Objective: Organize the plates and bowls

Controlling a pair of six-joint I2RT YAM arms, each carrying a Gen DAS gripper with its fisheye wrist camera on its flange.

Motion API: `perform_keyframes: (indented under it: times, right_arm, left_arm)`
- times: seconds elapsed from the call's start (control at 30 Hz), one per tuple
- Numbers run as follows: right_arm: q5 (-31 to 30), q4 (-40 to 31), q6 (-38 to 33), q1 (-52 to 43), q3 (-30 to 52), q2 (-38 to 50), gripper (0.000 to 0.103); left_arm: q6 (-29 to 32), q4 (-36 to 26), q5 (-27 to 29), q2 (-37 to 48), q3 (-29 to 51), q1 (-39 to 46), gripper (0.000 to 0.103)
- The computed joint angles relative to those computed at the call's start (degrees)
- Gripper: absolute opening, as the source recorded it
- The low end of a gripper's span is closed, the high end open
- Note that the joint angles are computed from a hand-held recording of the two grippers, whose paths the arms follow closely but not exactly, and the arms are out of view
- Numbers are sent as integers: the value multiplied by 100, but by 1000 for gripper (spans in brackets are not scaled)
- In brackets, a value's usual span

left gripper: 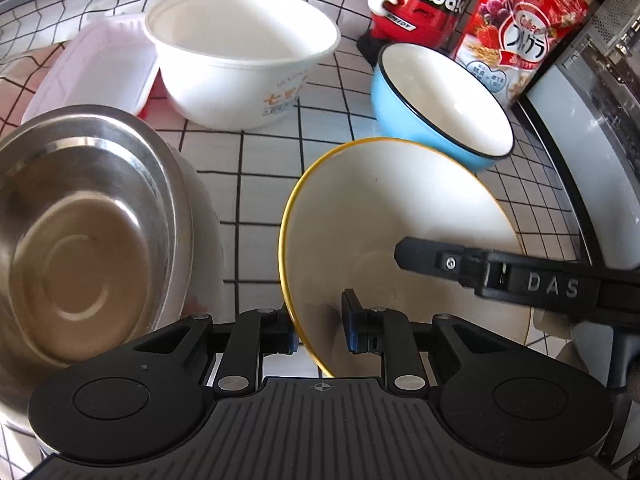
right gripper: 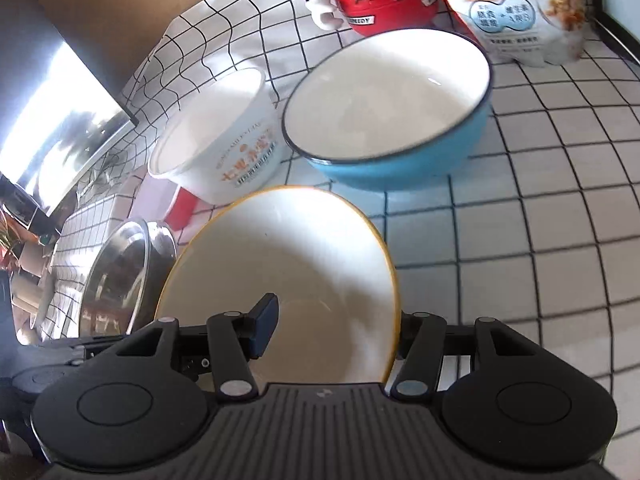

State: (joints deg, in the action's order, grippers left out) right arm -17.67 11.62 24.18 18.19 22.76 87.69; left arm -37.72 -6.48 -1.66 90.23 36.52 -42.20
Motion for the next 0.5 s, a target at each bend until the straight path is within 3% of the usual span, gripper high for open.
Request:
perform_keyframes:
  times: [0.5]
  right_arm:
    - [218,-94,12,-161,-71,-99,55]
  left_arm:
    - [384,486,271,552,275,188,26]
